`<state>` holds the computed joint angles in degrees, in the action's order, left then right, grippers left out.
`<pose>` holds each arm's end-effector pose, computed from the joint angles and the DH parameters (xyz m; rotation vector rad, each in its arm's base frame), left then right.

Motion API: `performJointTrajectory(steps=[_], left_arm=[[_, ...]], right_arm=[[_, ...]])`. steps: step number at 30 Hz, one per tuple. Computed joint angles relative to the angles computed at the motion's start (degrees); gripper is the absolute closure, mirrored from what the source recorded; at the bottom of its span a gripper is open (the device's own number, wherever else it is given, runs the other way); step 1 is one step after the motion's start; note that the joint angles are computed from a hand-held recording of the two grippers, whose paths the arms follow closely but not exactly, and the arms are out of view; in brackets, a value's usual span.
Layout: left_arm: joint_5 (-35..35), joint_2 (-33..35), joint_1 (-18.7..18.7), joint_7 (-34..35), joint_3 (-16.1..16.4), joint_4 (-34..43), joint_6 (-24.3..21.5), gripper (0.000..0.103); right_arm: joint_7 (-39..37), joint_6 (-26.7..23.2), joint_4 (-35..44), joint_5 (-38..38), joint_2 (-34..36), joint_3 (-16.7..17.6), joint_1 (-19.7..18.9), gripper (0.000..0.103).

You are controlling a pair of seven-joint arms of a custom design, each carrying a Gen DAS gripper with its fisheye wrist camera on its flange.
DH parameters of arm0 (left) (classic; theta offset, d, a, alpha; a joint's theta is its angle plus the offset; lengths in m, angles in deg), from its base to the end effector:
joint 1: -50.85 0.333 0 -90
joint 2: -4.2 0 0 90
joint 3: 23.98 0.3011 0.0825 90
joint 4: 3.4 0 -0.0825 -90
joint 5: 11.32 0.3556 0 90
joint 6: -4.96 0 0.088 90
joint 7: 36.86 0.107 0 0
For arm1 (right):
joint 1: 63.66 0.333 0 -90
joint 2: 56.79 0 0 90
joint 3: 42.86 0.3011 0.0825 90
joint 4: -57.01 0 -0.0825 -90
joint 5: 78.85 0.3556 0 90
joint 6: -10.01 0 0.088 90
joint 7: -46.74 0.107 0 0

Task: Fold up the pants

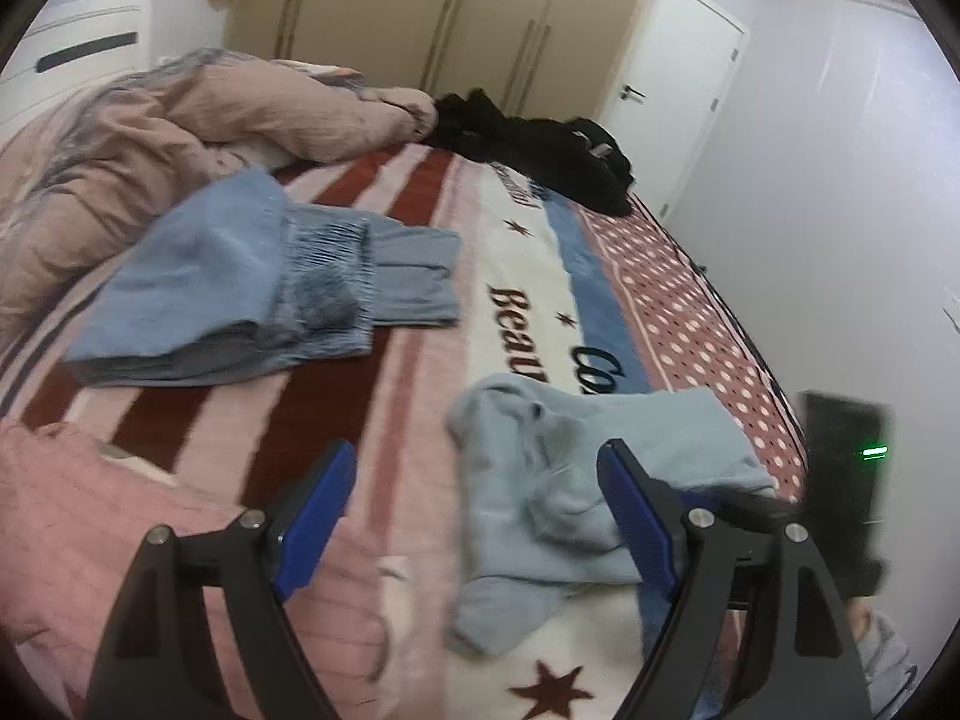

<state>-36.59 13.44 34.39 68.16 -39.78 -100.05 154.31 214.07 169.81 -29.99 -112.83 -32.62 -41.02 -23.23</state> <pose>0.5443 -0.3174 0.5830 -1.3958 2.3845 -1.2274 0.5005 0.4836 0.5109 -1.4557 1.6952 -0.2297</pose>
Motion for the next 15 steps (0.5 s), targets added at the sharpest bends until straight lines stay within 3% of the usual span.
performJointTrajectory(steps=[2, 4, 7, 8, 10, 12, 15], left_arm=[[0.48, 1.91, -0.65, -0.58, -0.4, 2.03, -1.35, 0.023], [0.97, 4.27, -1.35, -0.83, -0.89, 4.52, -3.09, 0.023], [6.03, 7.99, -3.89, -3.81, -0.46, 7.97, -5.13, 0.023], [7.61, 9.13, -4.68, -4.72, -0.29, 8.86, -5.39, 0.023], [12.45, 11.09, -6.84, -7.28, 0.79, 10.04, -5.41, 0.024], [15.73, 12.09, -7.82, -8.65, 1.44, 10.5, -5.9, 0.038], [22.38, 12.84, -9.8, -13.06, 3.85, 10.11, -5.98, 0.044]], right_arm=[[7.29, -2.51, -5.34, -7.27, -5.82, -3.63, 3.33, 0.043], [15.47, -9.33, -10.88, -14.13, -12.15, -5.01, 5.35, 0.04], [20.27, -23.27, -14.98, -16.95, -17.28, -3.61, 5.69, 0.035], [21.13, -25.36, -16.59, -16.5, -18.53, -2.93, 5.15, 0.034], [22.76, -23.0, -21.23, -14.01, -20.45, -2.11, 2.86, 0.034], [20.44, -19.02, -24.18, -9.47, -20.95, -1.14, 0.45, 0.034], [20.48, -19.9, -26.75, -8.77, -21.68, 1.17, -1.39, 0.035]])
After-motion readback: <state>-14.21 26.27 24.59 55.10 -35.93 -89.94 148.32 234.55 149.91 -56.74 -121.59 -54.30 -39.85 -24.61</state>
